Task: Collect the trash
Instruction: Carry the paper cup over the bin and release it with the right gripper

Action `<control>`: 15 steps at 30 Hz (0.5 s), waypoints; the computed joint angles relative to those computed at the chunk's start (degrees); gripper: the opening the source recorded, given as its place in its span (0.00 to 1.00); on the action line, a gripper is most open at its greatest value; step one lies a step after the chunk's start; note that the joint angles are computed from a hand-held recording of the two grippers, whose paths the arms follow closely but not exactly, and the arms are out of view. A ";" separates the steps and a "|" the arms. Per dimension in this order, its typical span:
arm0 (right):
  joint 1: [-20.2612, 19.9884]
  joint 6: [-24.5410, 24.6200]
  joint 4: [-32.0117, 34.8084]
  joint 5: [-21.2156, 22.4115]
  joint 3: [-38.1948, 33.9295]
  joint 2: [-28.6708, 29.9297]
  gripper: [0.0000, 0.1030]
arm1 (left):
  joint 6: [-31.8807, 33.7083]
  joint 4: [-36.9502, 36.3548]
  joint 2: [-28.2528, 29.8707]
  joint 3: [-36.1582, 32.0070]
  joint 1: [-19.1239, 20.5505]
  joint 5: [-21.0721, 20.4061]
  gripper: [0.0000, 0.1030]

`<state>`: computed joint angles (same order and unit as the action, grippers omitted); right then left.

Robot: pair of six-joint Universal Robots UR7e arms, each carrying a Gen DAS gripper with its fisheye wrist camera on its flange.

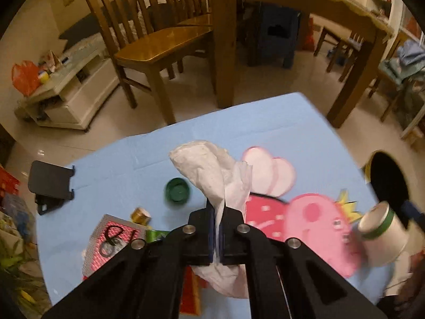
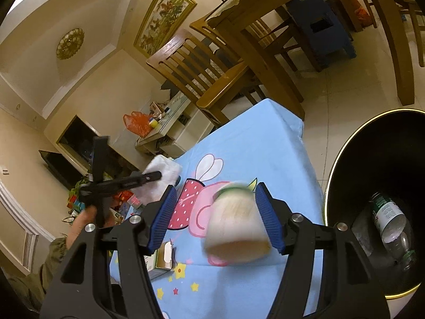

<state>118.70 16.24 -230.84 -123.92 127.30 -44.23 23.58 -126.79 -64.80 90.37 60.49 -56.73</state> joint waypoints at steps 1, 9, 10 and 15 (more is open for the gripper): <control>0.02 0.24 1.06 -0.25 -0.10 -0.10 0.49 | -0.78 0.86 -0.41 -0.05 -0.22 -0.46 0.02; 0.33 2.43 14.46 -5.47 -2.20 -0.30 0.83 | -3.63 3.36 -1.92 1.32 -0.53 -2.89 0.02; 0.89 2.28 16.28 -7.80 -2.99 -0.09 0.94 | -3.54 3.45 -2.27 1.50 -0.57 -3.32 0.02; 0.76 -0.42 16.21 -6.44 -4.52 1.14 0.95 | -2.37 3.53 -5.10 4.24 -0.45 -4.01 0.02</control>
